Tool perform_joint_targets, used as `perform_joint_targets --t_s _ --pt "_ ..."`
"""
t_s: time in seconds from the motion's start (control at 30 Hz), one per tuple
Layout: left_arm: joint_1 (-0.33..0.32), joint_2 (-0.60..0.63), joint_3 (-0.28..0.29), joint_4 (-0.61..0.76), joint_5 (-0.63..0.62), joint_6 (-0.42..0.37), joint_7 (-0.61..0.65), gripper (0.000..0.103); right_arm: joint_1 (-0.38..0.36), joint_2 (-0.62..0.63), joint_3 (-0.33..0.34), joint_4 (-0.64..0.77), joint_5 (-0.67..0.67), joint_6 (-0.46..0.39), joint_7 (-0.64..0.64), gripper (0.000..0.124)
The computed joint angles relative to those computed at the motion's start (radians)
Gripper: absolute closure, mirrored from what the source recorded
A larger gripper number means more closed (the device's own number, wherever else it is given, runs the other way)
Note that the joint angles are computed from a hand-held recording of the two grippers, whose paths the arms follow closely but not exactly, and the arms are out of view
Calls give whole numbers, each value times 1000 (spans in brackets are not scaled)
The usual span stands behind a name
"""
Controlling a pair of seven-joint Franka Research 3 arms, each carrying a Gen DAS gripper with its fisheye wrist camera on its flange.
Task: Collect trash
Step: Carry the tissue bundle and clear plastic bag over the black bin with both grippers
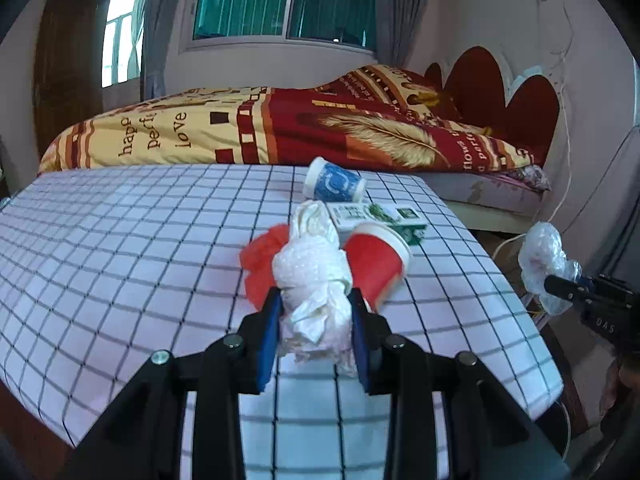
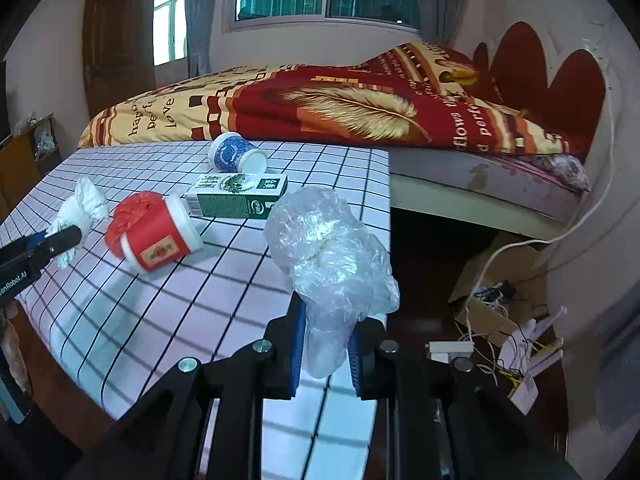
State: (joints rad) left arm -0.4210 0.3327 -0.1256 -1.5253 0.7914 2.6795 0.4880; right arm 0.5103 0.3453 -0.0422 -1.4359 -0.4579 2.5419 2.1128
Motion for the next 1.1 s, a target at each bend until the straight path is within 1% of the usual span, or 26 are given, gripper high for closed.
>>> perform_joint_targets --t_s 0.17,0.37,0.63,0.7,0.93,1.1 --pt "-14 -30 -20 -46 -3 12 -5 70 7 -109 6 -141 -55 14 68 104" --pt "-28 -69 -45 -96 0 34 7 70 -27 -241 56 -305 -140 31 175 104" --pt "-55 -67 -78 -110 -23 58 57 70 -123 -417 142 -512 -214 34 298 104" --pt "-64 -47 -91 -91 -45 59 90 70 -151 -463 163 -563 -218 28 315 104" --pt "-119 13 -99 -13 -95 70 178 70 -249 -617 221 -723 -190 9 330 104" --pt "-153 68 -111 50 -155 64 266 70 -314 -714 251 -821 -148 10 315 104"
